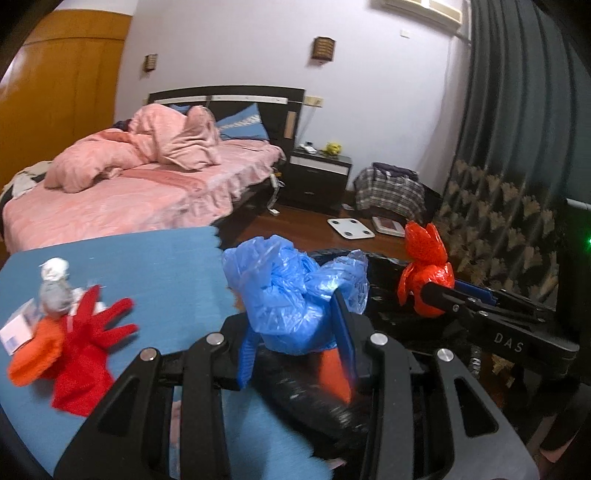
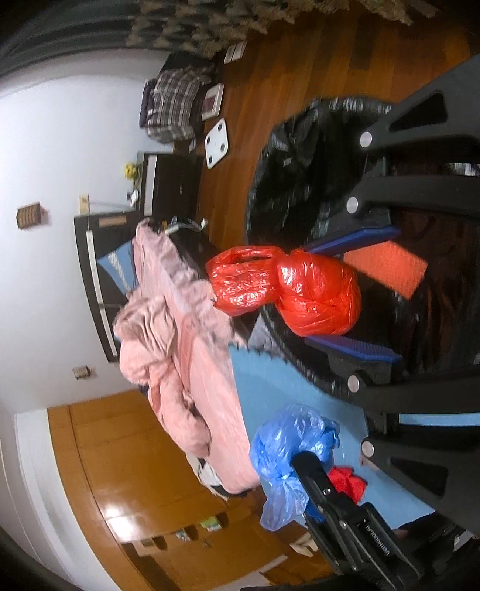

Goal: Collect trash
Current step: 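Carry both bags over the black bin and open both tools, then reach to the pink sock and grasp it with the right tool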

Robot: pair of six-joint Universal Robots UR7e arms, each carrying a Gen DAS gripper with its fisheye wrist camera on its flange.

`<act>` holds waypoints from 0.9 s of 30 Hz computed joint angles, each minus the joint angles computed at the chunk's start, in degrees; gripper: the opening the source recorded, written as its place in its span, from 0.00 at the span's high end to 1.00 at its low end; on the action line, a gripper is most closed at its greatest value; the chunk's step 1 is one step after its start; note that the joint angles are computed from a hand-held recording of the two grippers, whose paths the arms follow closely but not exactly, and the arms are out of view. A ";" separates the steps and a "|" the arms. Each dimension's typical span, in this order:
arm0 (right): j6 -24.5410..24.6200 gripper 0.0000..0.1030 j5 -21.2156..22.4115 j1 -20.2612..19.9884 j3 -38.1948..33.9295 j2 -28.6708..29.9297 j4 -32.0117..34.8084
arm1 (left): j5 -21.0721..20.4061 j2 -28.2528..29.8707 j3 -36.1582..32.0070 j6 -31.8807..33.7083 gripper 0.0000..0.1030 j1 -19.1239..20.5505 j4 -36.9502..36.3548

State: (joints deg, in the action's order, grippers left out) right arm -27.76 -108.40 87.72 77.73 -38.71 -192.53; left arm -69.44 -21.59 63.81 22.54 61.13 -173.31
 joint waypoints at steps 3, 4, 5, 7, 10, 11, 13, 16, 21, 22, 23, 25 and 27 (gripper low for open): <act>0.43 0.57 -0.66 -0.74 0.51 -0.69 -0.67 | -0.80 1.95 -2.28 0.33 0.65 -0.34 1.66; 0.54 0.55 -1.00 -0.94 0.62 -0.82 -0.99 | -1.03 2.62 -3.10 0.49 0.64 -0.42 2.21; 0.56 0.55 -1.18 -1.07 0.66 -0.91 -1.15 | -1.21 3.26 -3.93 0.54 0.60 -0.49 2.76; 0.39 0.49 -2.01 -1.34 0.71 -0.90 -1.97 | -1.62 4.14 -5.10 0.45 0.55 -0.54 3.53; 0.84 0.35 -3.21 -1.67 0.43 -0.64 -2.78 | -1.39 4.73 -5.86 0.60 0.45 -0.59 3.60; 0.93 0.32 -3.38 -1.70 0.45 -0.60 -3.05 | -1.22 4.75 -5.83 0.54 0.42 -0.63 3.37; 0.67 0.19 -3.62 -1.77 0.49 -0.39 -4.00 | -0.66 4.42 -5.22 0.61 0.37 -0.55 2.41; -0.07 0.07 -3.92 -1.35 0.29 0.35 -5.98 | 1.13 3.48 -3.87 0.92 0.26 -0.34 0.01; -0.50 0.06 -1.63 -0.22 0.04 1.32 -5.28 | 4.47 0.75 -0.28 2.19 0.17 0.58 -4.51; -0.63 0.06 -1.19 0.10 -0.06 1.65 -5.12 | 5.43 -0.23 1.03 2.47 0.17 0.95 -5.76; -0.76 0.06 -0.63 0.50 -0.29 2.10 -4.83 | 6.11 -0.86 1.77 2.61 0.17 1.16 -6.50; -1.05 0.06 0.86 1.35 -0.94 3.13 -3.70 | 7.77 -2.33 3.59 2.85 0.17 1.65 -8.07; -2.11 0.06 2.53 2.29 -1.31 4.15 -2.48 | 9.94 -3.90 5.49 3.32 0.17 2.31 -9.85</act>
